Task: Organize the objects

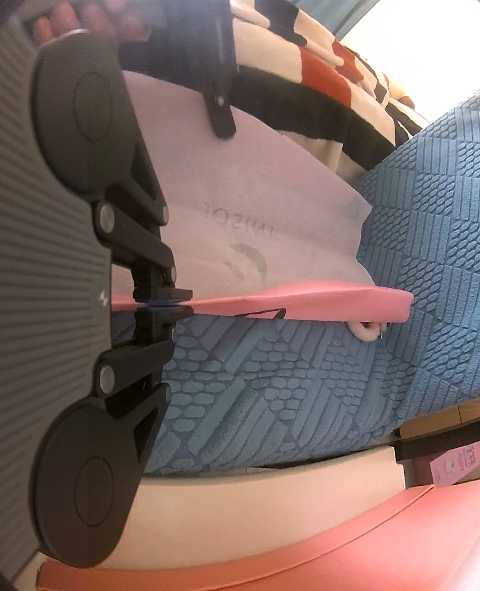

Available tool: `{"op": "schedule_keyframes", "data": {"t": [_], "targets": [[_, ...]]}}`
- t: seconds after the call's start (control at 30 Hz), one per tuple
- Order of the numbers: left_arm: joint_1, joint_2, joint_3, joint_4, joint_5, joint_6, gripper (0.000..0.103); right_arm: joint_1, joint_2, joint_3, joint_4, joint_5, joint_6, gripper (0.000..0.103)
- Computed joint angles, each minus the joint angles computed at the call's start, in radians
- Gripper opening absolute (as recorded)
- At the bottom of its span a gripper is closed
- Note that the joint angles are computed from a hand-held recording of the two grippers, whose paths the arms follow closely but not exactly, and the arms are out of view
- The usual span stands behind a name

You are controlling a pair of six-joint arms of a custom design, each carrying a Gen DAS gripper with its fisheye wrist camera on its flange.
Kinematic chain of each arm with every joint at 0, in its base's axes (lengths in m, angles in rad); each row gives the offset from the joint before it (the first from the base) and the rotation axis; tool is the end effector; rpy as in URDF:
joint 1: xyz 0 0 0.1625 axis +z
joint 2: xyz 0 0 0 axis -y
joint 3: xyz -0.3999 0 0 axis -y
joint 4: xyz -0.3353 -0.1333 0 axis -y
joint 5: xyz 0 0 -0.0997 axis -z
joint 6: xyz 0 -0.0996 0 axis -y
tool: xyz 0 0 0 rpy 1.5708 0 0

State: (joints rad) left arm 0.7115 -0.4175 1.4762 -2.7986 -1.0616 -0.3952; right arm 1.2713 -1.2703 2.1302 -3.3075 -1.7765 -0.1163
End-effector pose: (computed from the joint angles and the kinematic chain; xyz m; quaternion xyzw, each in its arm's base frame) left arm -0.3681 -0.5574 -0.0366 0.2011 0.9434 -0.2135 0.1552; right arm -0.0325 -0.4880 0.3047 -0.1258 -0.8929 0.3940 0.1781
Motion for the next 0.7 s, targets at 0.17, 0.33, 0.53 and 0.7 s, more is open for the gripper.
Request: {"op": "schedule_keyframes", "data": {"t": [0.17, 0.33, 0.53, 0.7], "targets": [[-0.053, -0.078, 0.125, -0.107, -0.052, -0.048, 0.011, -0.017, -0.009, -0.002, 0.026, 0.037, 0.028, 0.005], [-0.106, -0.116, 0.197, -0.149, -0.098, -0.062, 0.011, -0.025, -0.012, -0.004, 0.046, 0.052, 0.034, 0.005], [-0.139, -0.09, 0.21, -0.136, -0.198, -0.04, 0.011, -0.036, -0.016, -0.011, 0.073, 0.07, 0.043, 0.005], [-0.15, -0.029, 0.203, -0.097, -0.221, -0.026, 0.011, -0.052, -0.032, -0.005, 0.095, 0.098, 0.054, 0.005]]}}
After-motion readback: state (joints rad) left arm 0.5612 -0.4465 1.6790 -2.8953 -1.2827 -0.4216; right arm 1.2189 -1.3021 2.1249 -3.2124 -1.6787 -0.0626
